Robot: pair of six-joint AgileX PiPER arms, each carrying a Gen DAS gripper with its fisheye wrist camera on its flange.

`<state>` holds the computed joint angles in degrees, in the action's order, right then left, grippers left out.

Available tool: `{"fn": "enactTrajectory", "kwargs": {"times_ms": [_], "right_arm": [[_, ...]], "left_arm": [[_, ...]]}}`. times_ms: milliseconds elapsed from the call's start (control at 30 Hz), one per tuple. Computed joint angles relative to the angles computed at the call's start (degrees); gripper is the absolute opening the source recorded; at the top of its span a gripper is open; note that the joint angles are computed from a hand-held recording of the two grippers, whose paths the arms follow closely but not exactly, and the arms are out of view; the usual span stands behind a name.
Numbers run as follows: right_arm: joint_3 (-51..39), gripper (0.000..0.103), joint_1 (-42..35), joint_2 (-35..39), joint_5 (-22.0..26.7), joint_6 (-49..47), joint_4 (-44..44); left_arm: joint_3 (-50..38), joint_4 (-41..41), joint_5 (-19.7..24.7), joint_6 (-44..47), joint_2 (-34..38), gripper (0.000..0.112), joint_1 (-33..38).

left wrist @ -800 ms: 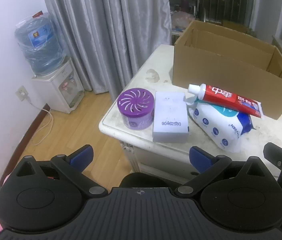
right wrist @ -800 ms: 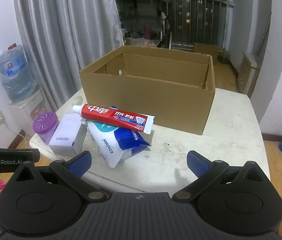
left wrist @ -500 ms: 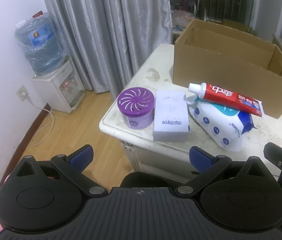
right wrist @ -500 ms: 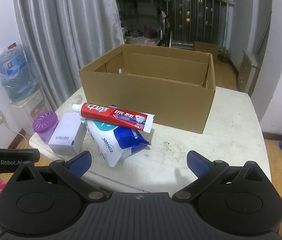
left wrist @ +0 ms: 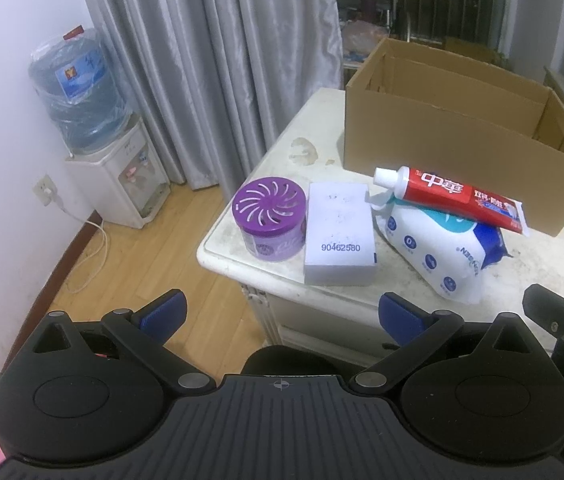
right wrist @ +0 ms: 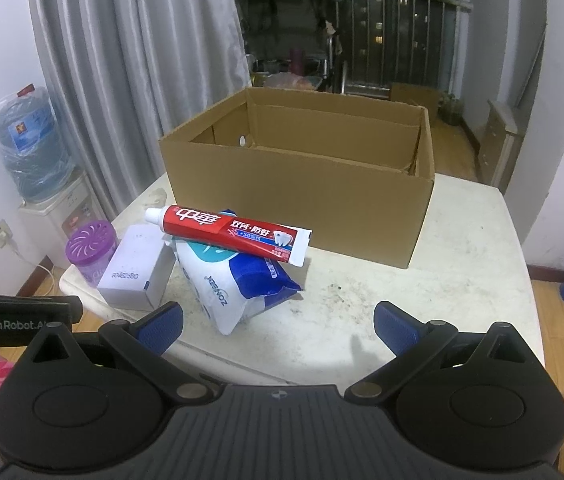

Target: Organize objects

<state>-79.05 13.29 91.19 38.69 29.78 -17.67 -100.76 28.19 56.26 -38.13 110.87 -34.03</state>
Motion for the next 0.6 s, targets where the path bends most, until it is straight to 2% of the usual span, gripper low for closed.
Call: {"fn": "enactTrajectory", "kwargs": {"times_ms": [600], "right_arm": [[-0.4,0.103,-0.2,0.2,0.1,-0.8,0.7]], "left_arm": [[-0.3,0.9,0.0,-0.6,0.2,0.103,-0.2]]}}
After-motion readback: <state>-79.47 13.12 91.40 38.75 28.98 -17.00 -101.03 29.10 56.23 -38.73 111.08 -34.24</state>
